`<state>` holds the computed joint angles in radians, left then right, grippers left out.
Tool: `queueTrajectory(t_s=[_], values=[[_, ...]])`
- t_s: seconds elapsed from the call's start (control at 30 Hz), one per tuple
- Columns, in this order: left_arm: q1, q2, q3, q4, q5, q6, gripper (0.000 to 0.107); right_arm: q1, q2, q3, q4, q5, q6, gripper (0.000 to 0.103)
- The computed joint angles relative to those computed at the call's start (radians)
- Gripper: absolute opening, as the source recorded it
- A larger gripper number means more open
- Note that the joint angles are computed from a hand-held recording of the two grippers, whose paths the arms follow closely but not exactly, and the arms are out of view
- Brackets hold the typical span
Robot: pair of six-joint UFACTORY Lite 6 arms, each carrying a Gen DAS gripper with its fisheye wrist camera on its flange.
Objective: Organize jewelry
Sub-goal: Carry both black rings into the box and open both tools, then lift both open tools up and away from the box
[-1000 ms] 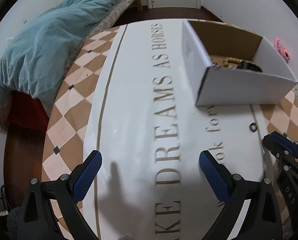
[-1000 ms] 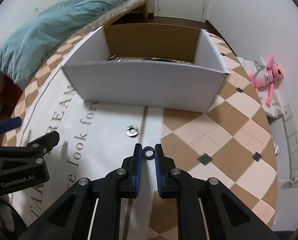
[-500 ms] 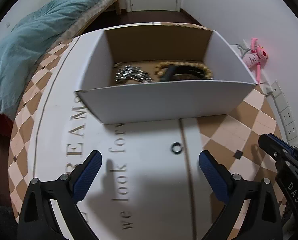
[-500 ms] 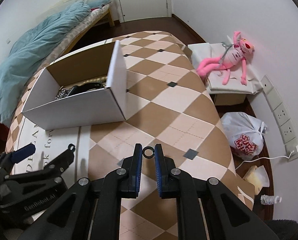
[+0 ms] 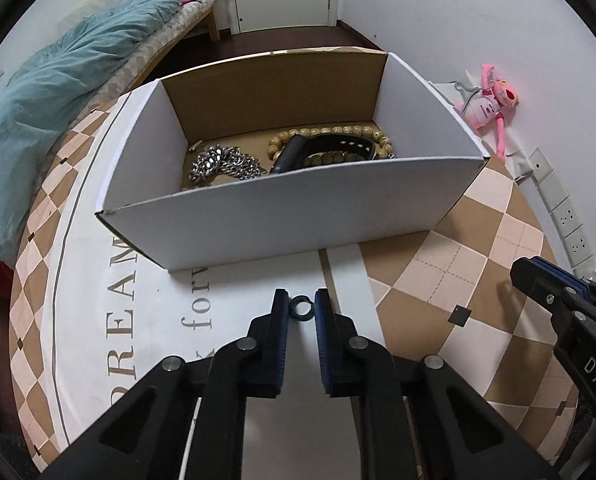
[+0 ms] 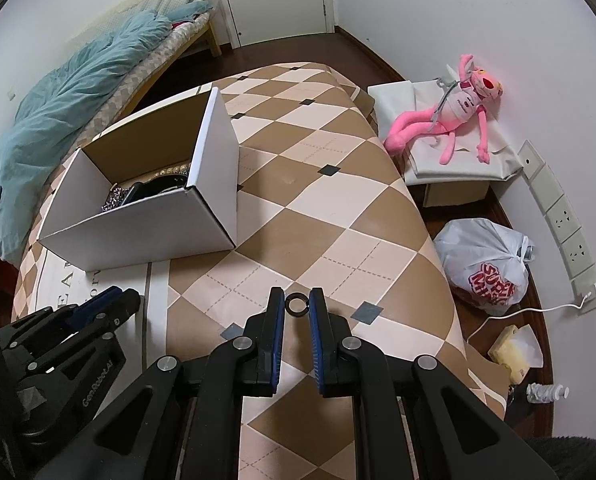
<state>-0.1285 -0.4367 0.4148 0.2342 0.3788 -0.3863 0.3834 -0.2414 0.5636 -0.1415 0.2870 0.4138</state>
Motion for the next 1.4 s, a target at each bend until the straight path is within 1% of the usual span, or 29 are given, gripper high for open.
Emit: queueTrajectory(t_s=[0.13,0.2,0.27,0.4,0.47,0.53,0.6,0.63,0.7,0.8,0.93,1.03,1.1,1.17,1.2,1.23,1.27,1.33,1.37,1.4], values=[[-0.027,-0.031,0.002,0.008,0.011,-0.019,0.010,0.002,-0.019,0.009,0.007,0.017,-0.009,0.013],[-0.017,-0.057,0.008,-0.029,0.025,0.026,0.010,-0.001,-0.036,0.015,0.034,0.031,-0.040,0.013],[-0.012,-0.102,0.026,-0.064,0.061,0.064,0.010,-0.002,-0.058,0.028,0.067,0.051,-0.074,0.013],[0.066,-0.161,0.104,-0.232,0.144,0.265,0.010,0.010,-0.085,0.102,0.141,0.109,-0.146,0.013],[0.151,-0.147,0.193,-0.367,0.203,0.425,0.010,0.013,-0.062,0.172,0.206,0.135,-0.211,0.013],[0.225,-0.113,0.266,-0.456,0.238,0.534,0.010,0.014,-0.001,0.268,0.286,0.157,-0.289,0.013],[0.309,-0.036,0.364,-0.528,0.257,0.634,0.010,0.016,0.102,0.390,0.362,0.183,-0.373,0.013],[0.331,-0.007,0.392,-0.542,0.258,0.659,0.010,0.022,0.159,0.456,0.371,0.194,-0.390,0.013],[0.383,0.105,0.480,-0.568,0.261,0.712,0.010,0.047,0.295,0.605,0.339,0.222,-0.387,0.013],[0.418,0.269,0.585,-0.562,0.261,0.739,0.010,0.055,0.502,0.819,0.343,0.299,-0.413,0.013],[0.445,0.448,0.708,-0.565,0.307,0.763,0.011,0.067,0.754,1.097,0.294,0.431,-0.398,0.013],[0.426,0.528,0.784,-0.494,0.336,0.701,0.012,0.066,0.868,1.233,0.273,0.514,-0.383,0.014],[0.431,0.556,0.818,-0.501,0.356,0.701,0.012,0.062,0.931,1.317,0.281,0.572,-0.384,0.014],[0.435,0.570,0.840,-0.493,0.363,0.691,0.014,0.065,0.947,1.347,0.264,0.584,-0.374,0.015],[0.437,0.575,0.850,-0.483,0.365,0.683,0.018,0.066,0.949,1.355,0.259,0.587,-0.369,0.019],[0.438,0.574,0.854,-0.475,0.364,0.678,0.026,0.063,0.946,1.358,0.264,0.588,-0.371,0.023],[0.440,0.578,0.864,-0.467,0.364,0.671,0.032,0.061,0.941,1.360,0.265,0.587,-0.370,0.025],[0.445,0.568,0.867,-0.447,0.355,0.650,0.063,0.059,0.916,1.344,0.254,0.582,-0.365,0.026],[0.447,0.559,0.866,-0.431,0.348,0.635,0.069,0.059,0.910,1.344,0.246,0.583,-0.358,0.026],[0.450,0.556,0.868,-0.418,0.344,0.625,0.071,0.060,0.900,1.340,0.232,0.584,-0.349,0.026]])
